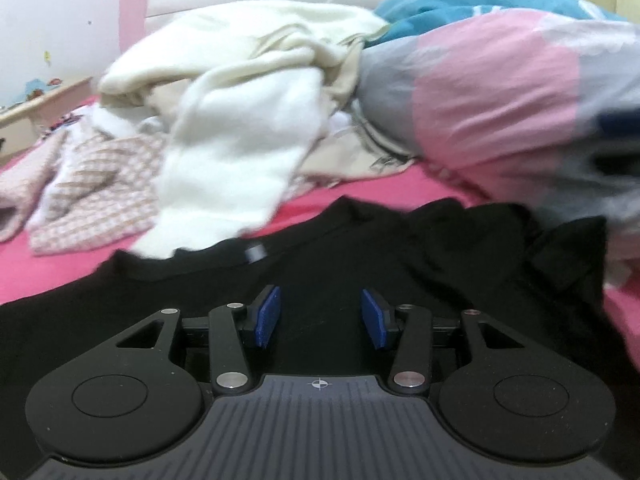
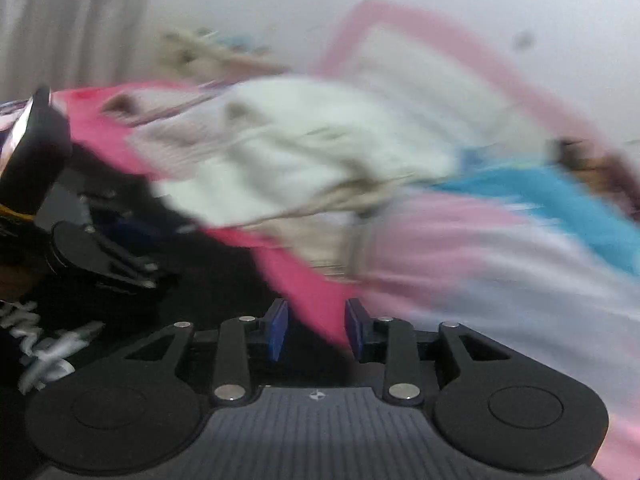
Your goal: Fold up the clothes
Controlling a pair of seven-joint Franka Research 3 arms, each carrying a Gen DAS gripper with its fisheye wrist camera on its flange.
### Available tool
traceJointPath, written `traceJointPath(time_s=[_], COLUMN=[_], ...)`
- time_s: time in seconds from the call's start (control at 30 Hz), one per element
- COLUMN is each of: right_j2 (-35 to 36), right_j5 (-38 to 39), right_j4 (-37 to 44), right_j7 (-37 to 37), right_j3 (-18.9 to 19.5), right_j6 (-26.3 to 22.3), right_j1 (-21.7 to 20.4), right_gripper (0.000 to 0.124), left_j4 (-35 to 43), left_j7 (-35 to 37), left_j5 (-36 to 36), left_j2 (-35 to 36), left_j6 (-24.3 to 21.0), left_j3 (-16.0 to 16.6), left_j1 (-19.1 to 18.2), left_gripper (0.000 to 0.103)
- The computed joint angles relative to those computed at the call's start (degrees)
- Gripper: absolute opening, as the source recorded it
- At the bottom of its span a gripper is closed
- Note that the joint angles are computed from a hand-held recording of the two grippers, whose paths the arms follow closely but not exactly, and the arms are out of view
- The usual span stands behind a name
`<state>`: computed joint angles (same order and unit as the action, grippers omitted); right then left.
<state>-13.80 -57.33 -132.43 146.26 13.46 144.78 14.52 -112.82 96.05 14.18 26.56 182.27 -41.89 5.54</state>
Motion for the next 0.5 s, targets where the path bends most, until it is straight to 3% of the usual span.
traceJointPath(time_s=[0.07,0.1,0.13,0.2,0.3,0.37,0.43,0.5], right_j2=[6.61,9.03,11.56,15.25,15.22,16.25,16.19,14.09], right_j5=[3.98,4.61,5.44,5.39,5.18,1.78,0.1,-0.2], right_j4=[3.58,4.83,6.25,8.89,9.26,11.39,12.1,10.92], right_j7=[-3.46,-4.68,-6.92,-8.09,-8.15,-7.87,-6.75,-4.22], right_j3=[-2.32,-3.16,-4.11,-5.24,-7.36,-7.18,-7.45,-7.79], right_j6=[3.3,3.91,2.83,-6.85,-10.21,-16.03,-18.29,-14.82], right_j1=[-0.28,-0.26,0.05,1.44,2.88,4.66,5.73,5.86], right_gripper=[0.013,0.012,0.012,0.004,0.0,0.0,0.0,0.0], left_j4=[-0.86,-1.22,-1.58,-2.41,-3.38,-3.22,-2.9,-2.84], left_j7=[-0.98,-1.21,-1.4,-1.92,-2.73,-3.24,-3.61,-3.72], left_j5=[-0.49,-0.55,-0.47,-0.07,1.1,1.7,1.81,1.67], left_j2=[-0.93,-1.15,-1.41,-2.32,-3.58,-3.73,-3.64,-3.47], left_j6=[0.31,0.37,0.46,0.73,1.85,1.58,1.42,1.54], left_j3=[0.7,0.69,0.96,2.51,6.0,7.46,8.17,7.64], left_j1=[0.11,0.42,0.46,-0.31,-2.39,-2.99,-3.0,-1.95], left_gripper=[0.045,0.045,0.045,0.045,0.045,0.045,0.045,0.046])
